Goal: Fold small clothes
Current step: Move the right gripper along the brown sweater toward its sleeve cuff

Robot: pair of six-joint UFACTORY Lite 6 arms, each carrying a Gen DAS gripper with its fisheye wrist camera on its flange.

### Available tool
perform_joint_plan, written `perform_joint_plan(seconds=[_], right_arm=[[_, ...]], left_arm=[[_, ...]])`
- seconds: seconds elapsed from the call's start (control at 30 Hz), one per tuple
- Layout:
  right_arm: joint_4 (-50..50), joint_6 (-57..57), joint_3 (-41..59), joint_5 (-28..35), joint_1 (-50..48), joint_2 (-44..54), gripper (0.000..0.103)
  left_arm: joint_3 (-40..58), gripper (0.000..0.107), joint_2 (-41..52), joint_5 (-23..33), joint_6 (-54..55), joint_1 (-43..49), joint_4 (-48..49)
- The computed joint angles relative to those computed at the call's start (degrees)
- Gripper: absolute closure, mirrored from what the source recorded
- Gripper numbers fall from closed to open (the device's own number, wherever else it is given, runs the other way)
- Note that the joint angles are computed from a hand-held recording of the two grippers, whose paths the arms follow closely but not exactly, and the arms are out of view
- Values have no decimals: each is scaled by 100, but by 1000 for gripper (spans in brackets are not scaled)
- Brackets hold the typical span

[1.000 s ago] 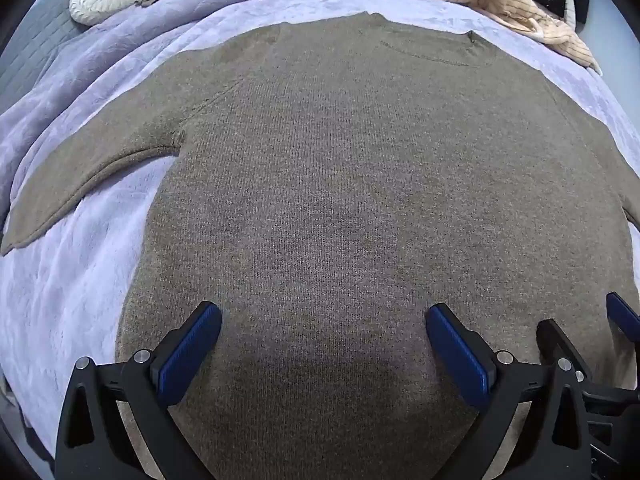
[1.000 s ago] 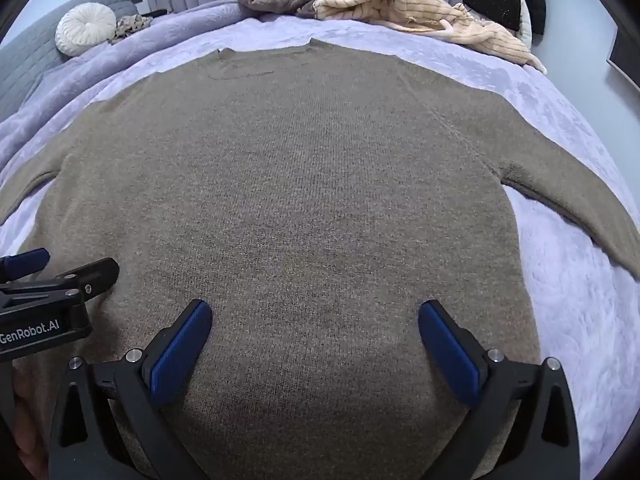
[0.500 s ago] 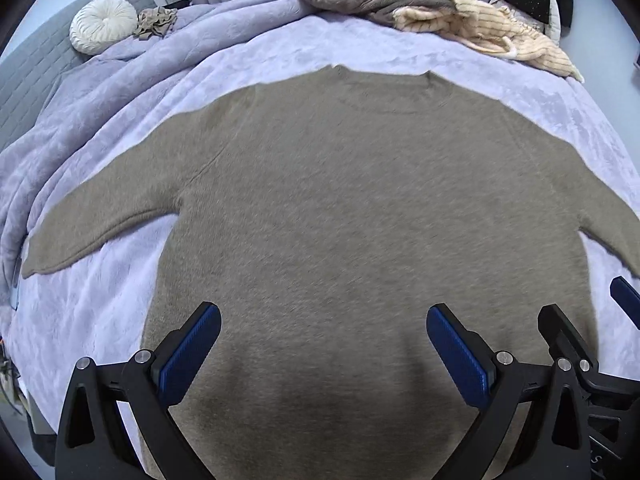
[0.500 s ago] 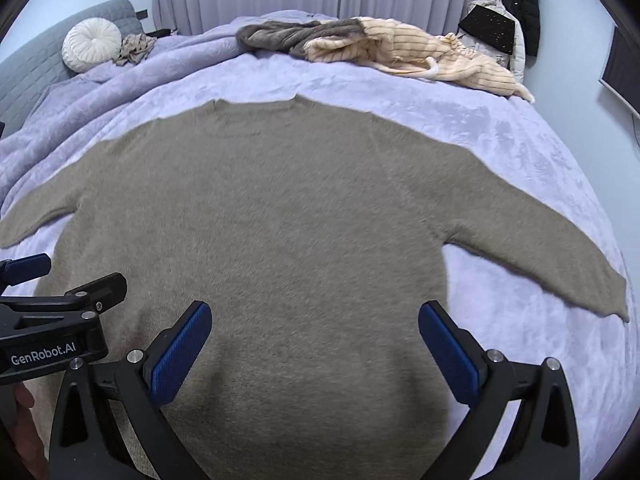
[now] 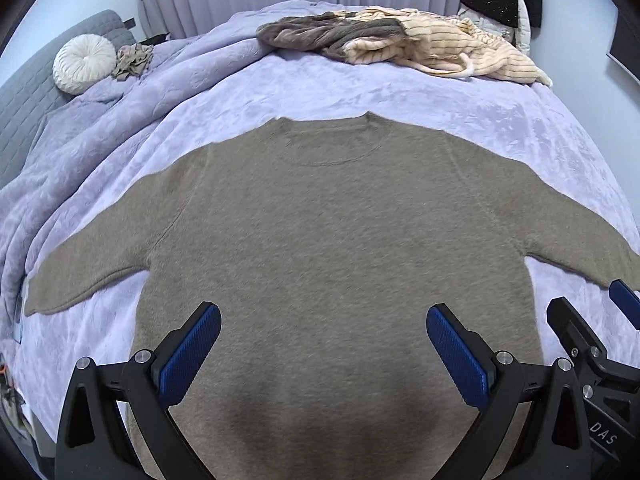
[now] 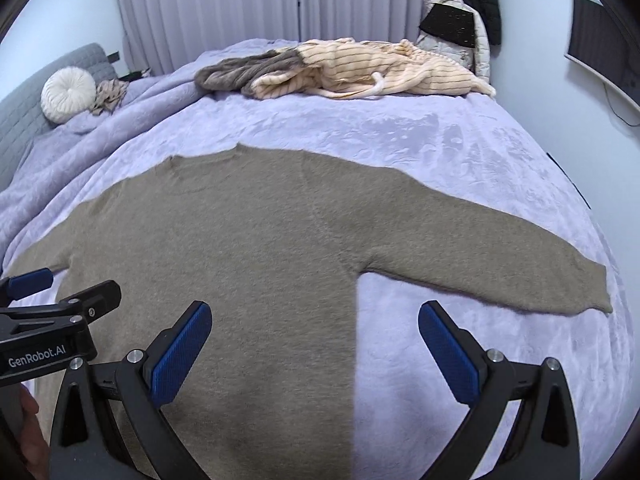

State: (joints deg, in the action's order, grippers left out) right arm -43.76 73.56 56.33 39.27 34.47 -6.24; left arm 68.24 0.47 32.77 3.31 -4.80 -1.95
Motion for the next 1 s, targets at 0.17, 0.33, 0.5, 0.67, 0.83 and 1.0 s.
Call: perform_joint_plan(seconds=[0.17, 0.33, 0.5, 0.67, 0.83, 1.0], right_arm=[[-66, -204, -230, 105, -408, -384, 0], [69, -501, -455, 60, -872, -707, 0], [372, -1020, -701, -148, -1557, -953, 0], [499, -1438, -966, -355, -2242, -1167, 0], [722, -1938, -1178, -624, -3017, -1387, 0], [1437, -2905, -1316, -1008, -4038, -1481, 0]], left_arm=[[320, 4, 371, 127, -1257, -819, 1082], [635, 4, 632, 223, -1724, -1292, 1435], [1101, 4, 909, 426, -1817, -1606, 1358], [1557, 4, 1303, 588, -1922, -1954, 1366], [2085, 4, 1841, 725, -2199, -2378, 1569], [2637, 4, 2429, 839, -2335, -2739, 1645]])
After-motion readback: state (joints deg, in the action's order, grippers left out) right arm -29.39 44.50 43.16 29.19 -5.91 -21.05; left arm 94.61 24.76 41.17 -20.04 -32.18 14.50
